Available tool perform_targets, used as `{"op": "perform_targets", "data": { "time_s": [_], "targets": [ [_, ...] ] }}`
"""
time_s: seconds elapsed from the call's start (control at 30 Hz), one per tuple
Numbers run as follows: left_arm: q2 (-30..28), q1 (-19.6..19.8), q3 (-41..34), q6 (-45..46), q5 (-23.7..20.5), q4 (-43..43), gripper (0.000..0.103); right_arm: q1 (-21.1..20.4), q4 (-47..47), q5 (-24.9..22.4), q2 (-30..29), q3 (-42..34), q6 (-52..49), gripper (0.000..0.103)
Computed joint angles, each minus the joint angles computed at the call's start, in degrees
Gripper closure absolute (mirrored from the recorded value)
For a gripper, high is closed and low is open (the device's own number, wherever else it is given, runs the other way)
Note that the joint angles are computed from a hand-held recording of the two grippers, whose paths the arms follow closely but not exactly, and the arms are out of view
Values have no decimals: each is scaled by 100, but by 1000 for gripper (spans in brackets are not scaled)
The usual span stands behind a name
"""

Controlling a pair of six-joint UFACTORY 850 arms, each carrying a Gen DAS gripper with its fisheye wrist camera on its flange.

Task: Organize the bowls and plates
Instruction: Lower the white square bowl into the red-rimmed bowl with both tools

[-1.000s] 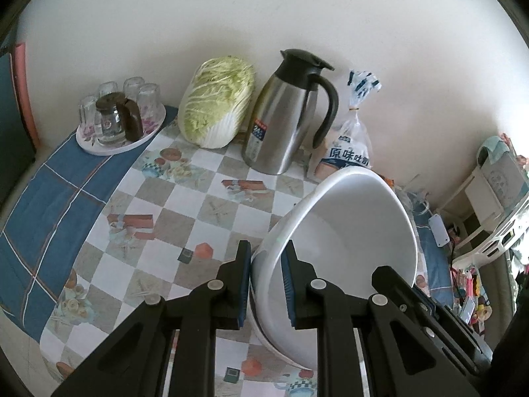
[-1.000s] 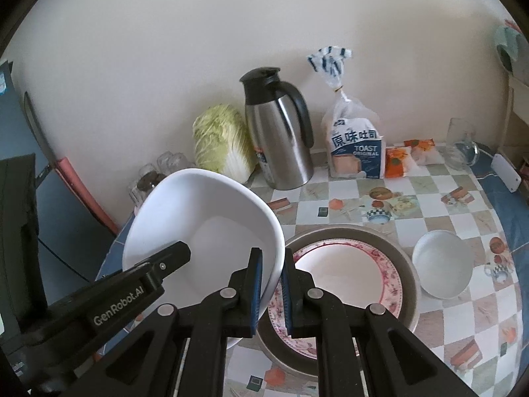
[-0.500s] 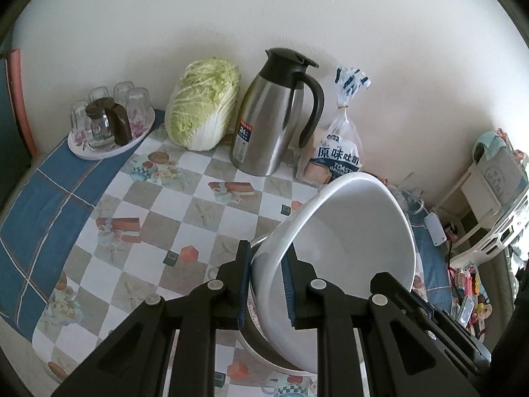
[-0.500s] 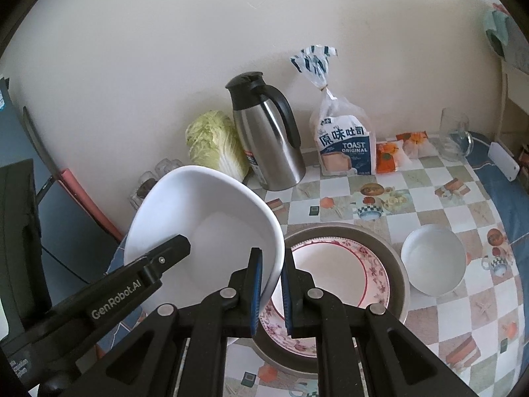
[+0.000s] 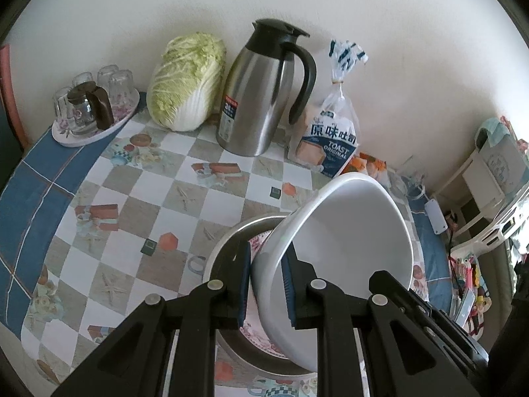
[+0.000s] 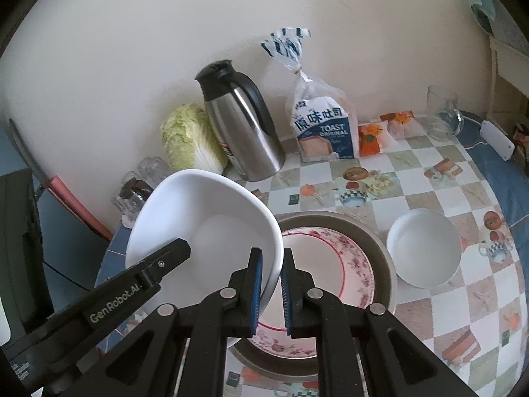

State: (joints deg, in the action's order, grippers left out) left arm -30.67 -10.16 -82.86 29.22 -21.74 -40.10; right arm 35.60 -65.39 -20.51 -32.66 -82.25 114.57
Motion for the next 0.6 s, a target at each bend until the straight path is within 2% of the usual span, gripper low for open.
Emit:
{"op": "perform_targets", "data": {
  "time_s": [0.6],
  "targets": [
    [-439, -50, -372, -193, -295, 149, 84, -191, 485, 204, -171, 28, -364, 91]
  ]
}}
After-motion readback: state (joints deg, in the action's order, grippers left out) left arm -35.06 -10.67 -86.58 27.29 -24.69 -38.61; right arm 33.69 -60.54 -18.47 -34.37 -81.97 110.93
